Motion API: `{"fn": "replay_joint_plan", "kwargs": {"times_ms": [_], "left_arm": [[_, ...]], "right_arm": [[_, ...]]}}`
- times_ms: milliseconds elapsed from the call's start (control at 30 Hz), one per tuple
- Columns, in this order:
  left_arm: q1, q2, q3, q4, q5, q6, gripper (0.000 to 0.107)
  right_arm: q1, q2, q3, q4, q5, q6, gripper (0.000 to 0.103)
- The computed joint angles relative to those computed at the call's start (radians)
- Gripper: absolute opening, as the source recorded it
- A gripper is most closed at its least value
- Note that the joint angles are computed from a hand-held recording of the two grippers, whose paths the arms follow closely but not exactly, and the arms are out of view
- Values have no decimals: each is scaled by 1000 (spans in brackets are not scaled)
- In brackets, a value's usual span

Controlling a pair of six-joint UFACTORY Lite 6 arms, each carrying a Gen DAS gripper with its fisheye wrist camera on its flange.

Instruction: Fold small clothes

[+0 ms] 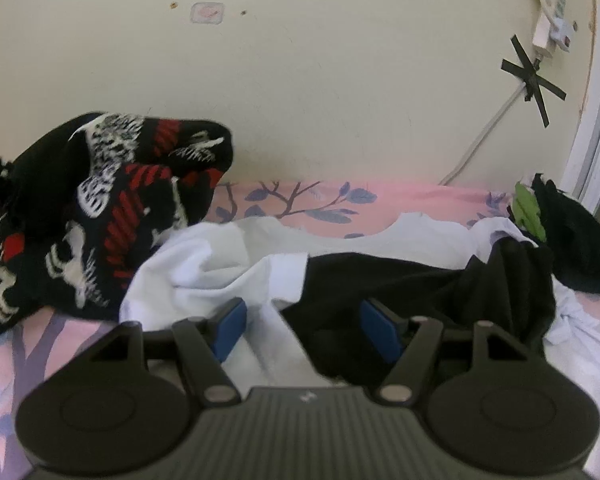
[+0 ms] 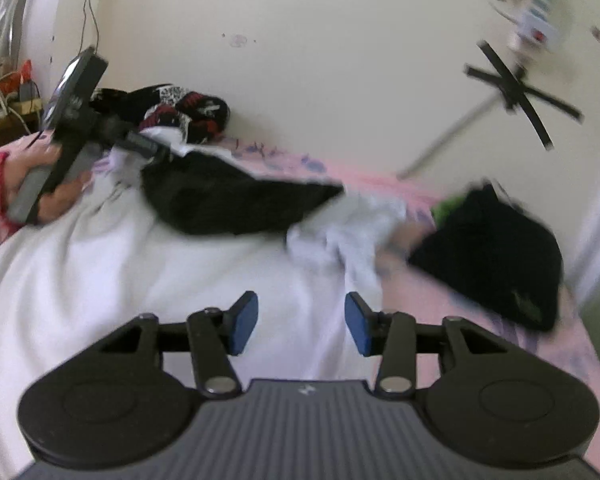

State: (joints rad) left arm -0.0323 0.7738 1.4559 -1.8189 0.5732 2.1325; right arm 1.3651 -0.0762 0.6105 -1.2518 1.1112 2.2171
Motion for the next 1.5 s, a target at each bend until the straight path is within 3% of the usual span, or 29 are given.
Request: {"fn": "replay_joint_plan", "kwargs": {"times_ms": [100, 167, 267, 367, 500, 667, 733, 767, 800, 833, 867, 967, 1033, 1133, 1200, 1300, 1367, 1433, 1500], "left_arm": [[126, -122, -114, 92, 115, -83, 68], [254, -218, -207, 151, 205, -113, 75], [429, -329, -321, 247, 266, -127, 76], [593, -414, -435, 380, 312, -124, 76], [760, -506, -593, 527, 381, -71, 76], [816, -590, -759, 597, 349, 7, 70], [794, -627, -822, 606, 301, 36, 55], [796, -648, -866, 576, 275, 96, 55], [801, -710, -944, 515, 240, 192, 39], [795, -762, -994, 475, 210, 247, 9], [797, -789, -1019, 477, 202, 259, 4], [866, -782, -990, 625, 281, 139, 3], [974, -811, -991, 655, 325, 164, 3], [1155, -746, -865, 789, 481, 56, 2], [1221, -714, -819, 816, 511, 29, 2], [1233, -660, -794, 847, 483, 10, 3], [1225, -608, -765, 908, 492, -39, 16], [1240, -580, -770, 942, 510, -19, 58], [1251, -550, -772, 968, 525, 5, 72]], "right_arm": [[225, 5, -34, 164, 130, 138, 37], [325, -4, -56, 239, 173, 234, 38], [420, -24, -93, 288, 211, 355, 38], [432, -46, -120, 225, 215, 406, 38], [351, -10, -106, 42, 143, 405, 39], [284, 97, -33, -126, 75, 413, 41], [284, 120, -14, -149, 73, 430, 41], [290, 133, -6, -152, 78, 442, 42], [296, 143, -1, -152, 85, 451, 42], [305, 153, 5, -145, 95, 462, 42], [314, 163, 9, -137, 105, 477, 42], [333, 176, 9, -118, 128, 524, 42], [346, 175, -4, -112, 138, 556, 42], [358, 182, -10, -108, 137, 585, 42], [354, 178, -19, -117, 123, 597, 42], [370, 147, -46, -112, 119, 621, 43], [422, 117, -62, -52, 159, 629, 48], [516, 71, -89, 58, 225, 649, 52], [625, 35, -113, 182, 279, 694, 53]]}}
